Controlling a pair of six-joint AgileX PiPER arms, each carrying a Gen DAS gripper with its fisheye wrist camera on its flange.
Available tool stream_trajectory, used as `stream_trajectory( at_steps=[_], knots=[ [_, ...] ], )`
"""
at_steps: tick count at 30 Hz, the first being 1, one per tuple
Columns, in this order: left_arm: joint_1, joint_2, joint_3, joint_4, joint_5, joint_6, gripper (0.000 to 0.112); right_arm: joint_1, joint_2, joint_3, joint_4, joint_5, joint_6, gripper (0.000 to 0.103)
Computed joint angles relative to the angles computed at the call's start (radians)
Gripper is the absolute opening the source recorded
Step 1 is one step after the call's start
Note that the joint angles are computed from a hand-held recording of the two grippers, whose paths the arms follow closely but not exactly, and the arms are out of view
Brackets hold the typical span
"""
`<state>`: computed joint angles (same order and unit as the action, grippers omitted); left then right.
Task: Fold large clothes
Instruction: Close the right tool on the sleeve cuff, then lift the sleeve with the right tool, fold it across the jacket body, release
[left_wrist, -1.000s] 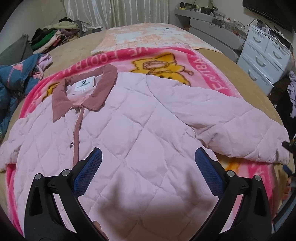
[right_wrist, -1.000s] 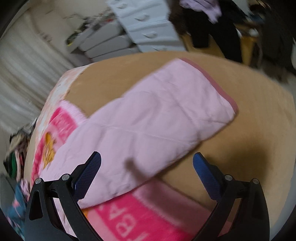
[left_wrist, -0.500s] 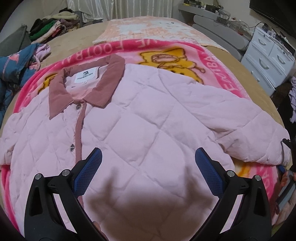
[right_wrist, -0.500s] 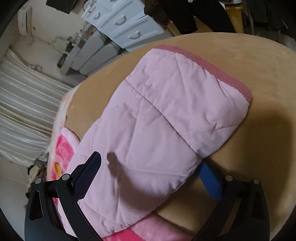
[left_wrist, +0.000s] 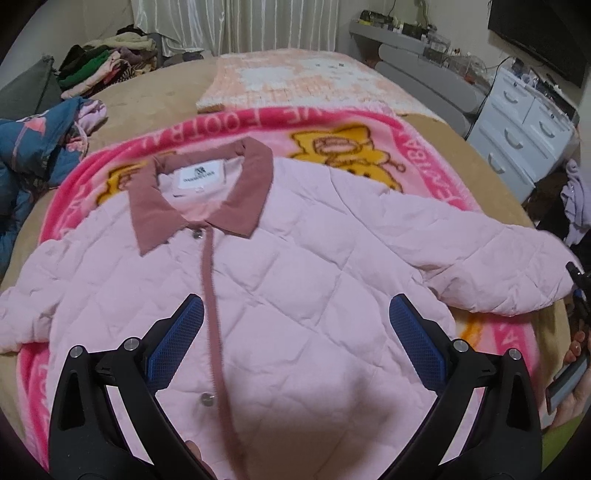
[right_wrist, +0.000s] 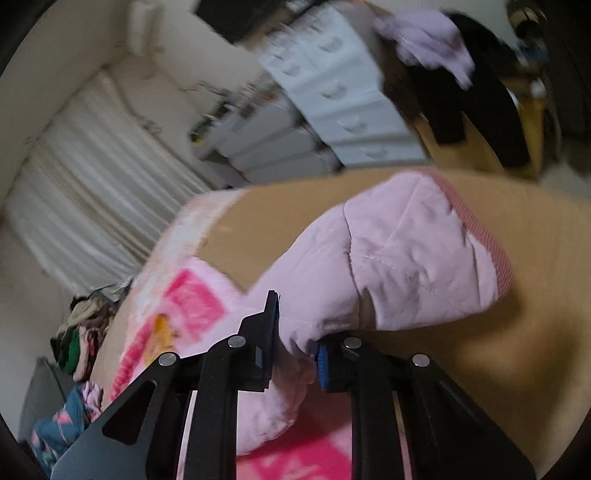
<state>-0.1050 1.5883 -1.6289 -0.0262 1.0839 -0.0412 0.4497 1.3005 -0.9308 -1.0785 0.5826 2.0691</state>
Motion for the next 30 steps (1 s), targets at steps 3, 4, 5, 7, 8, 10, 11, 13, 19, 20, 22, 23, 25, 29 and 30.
stream_trajectory(
  at_steps=[3, 4, 5, 7, 8, 10, 11, 13, 19, 20, 22, 23, 25, 29, 30],
  knots=[
    [0.029, -0.031, -0.004, -0.014, 0.013, 0.046, 0.094, 0.119, 0.026, -0.104, -0.032, 0.141, -0.077, 0.016],
    [0.038, -0.039, -0.006, -0.018, 0.021, 0.061, 0.094, 0.153, 0.040, -0.142, -0.037, 0.179, -0.110, 0.016],
    [0.048, -0.043, -0.007, -0.024, 0.027, 0.075, 0.094, 0.188, 0.043, -0.165, -0.041, 0.215, -0.134, 0.016],
    [0.077, -0.052, -0.014, -0.045, 0.042, 0.099, 0.094, 0.236, 0.067, -0.231, -0.028, 0.262, -0.197, 0.016],
    [0.089, -0.055, -0.017, -0.055, 0.047, 0.107, 0.094, 0.258, 0.078, -0.261, -0.017, 0.284, -0.228, 0.015],
    [0.119, -0.065, -0.019, -0.083, 0.056, 0.129, 0.094, 0.292, 0.119, -0.359, 0.011, 0.320, -0.313, 0.015],
    [0.132, -0.070, -0.018, -0.098, 0.061, 0.141, 0.094, 0.306, 0.134, -0.397, 0.021, 0.338, -0.345, 0.015],
    [0.159, -0.084, -0.011, -0.126, 0.069, 0.173, 0.094, 0.333, 0.178, -0.490, 0.038, 0.374, -0.418, 0.015],
    [0.236, -0.101, -0.012, -0.183, 0.090, 0.226, 0.094, 0.400, 0.314, -0.762, 0.070, 0.479, -0.608, 0.015],
    [0.252, -0.103, -0.016, -0.191, 0.093, 0.232, 0.094, 0.411, 0.333, -0.794, 0.070, 0.493, -0.624, 0.015],
    [0.281, -0.099, -0.028, -0.217, 0.105, 0.248, 0.094, 0.433, 0.375, -0.873, 0.080, 0.521, -0.667, 0.015],
    [0.300, -0.099, -0.035, -0.233, 0.112, 0.257, 0.094, 0.440, 0.392, -0.906, 0.083, 0.532, -0.687, 0.015],
    [0.332, -0.102, -0.043, -0.261, 0.123, 0.278, 0.094, 0.459, 0.428, -0.977, 0.089, 0.557, -0.732, 0.015],
    [0.382, -0.114, -0.051, -0.279, 0.130, 0.303, 0.094, 0.497, 0.511, -1.140, 0.099, 0.612, -0.830, 0.015],
    [0.391, -0.115, -0.053, -0.274, 0.126, 0.307, 0.094, 0.505, 0.533, -1.182, 0.103, 0.624, -0.856, 0.015]
  ],
)
